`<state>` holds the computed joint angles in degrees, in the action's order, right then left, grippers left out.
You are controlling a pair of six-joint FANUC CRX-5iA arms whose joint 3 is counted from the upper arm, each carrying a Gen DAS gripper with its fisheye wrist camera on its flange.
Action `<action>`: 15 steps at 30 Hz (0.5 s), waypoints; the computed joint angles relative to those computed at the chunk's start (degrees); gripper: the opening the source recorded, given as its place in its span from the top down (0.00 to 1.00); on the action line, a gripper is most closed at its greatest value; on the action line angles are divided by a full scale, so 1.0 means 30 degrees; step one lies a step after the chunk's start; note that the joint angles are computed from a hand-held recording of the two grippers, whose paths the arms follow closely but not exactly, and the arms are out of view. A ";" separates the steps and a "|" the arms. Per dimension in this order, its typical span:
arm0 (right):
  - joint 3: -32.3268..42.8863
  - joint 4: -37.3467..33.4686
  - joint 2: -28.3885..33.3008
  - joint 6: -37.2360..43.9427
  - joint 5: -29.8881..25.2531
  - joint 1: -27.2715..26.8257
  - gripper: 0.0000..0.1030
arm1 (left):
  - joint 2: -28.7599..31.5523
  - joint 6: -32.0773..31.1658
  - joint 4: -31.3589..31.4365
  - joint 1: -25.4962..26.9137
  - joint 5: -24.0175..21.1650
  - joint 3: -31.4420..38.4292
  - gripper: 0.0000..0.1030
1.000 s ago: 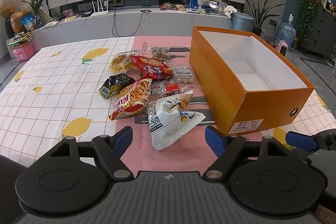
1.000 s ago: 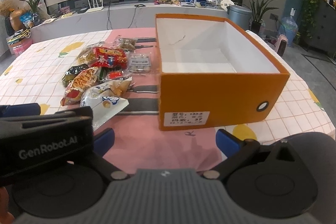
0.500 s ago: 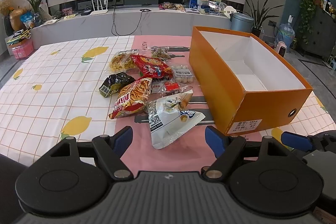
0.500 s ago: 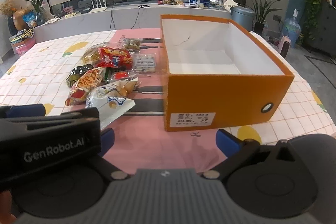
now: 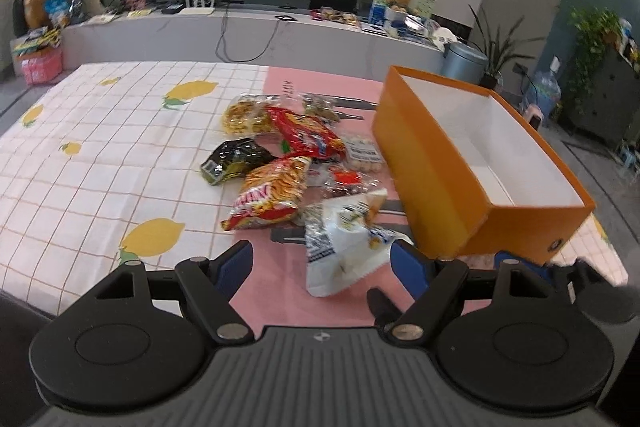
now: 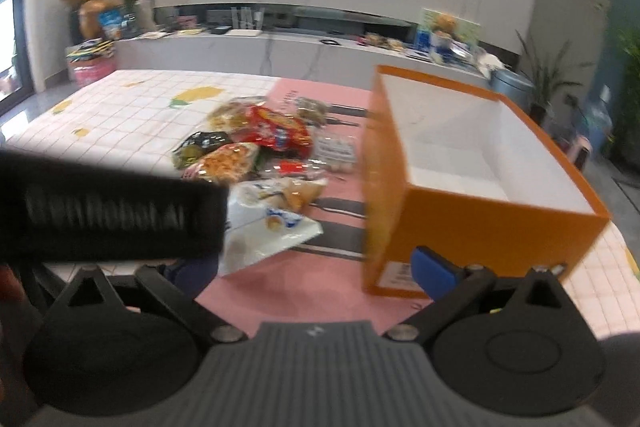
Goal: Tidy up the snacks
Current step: 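Grasp the Mimi snack bag with the left gripper while the right gripper grasps the white bread bag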
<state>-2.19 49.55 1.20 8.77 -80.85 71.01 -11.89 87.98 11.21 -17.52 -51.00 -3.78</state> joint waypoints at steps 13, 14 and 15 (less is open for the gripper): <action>0.0423 0.1505 0.1839 0.1702 0.2150 -0.1320 0.03 | 0.1068 0.1205 0.0751 0.2449 -0.0824 0.0448 0.11; 0.0891 0.1209 0.2205 0.2105 0.1941 -0.1492 0.03 | 0.1162 0.1312 0.0639 0.2541 -0.0866 0.0504 0.11; 0.1274 0.0812 0.2464 0.2474 0.1870 -0.1722 0.03 | 0.1283 0.1424 0.0506 0.2627 -0.0959 0.0589 0.11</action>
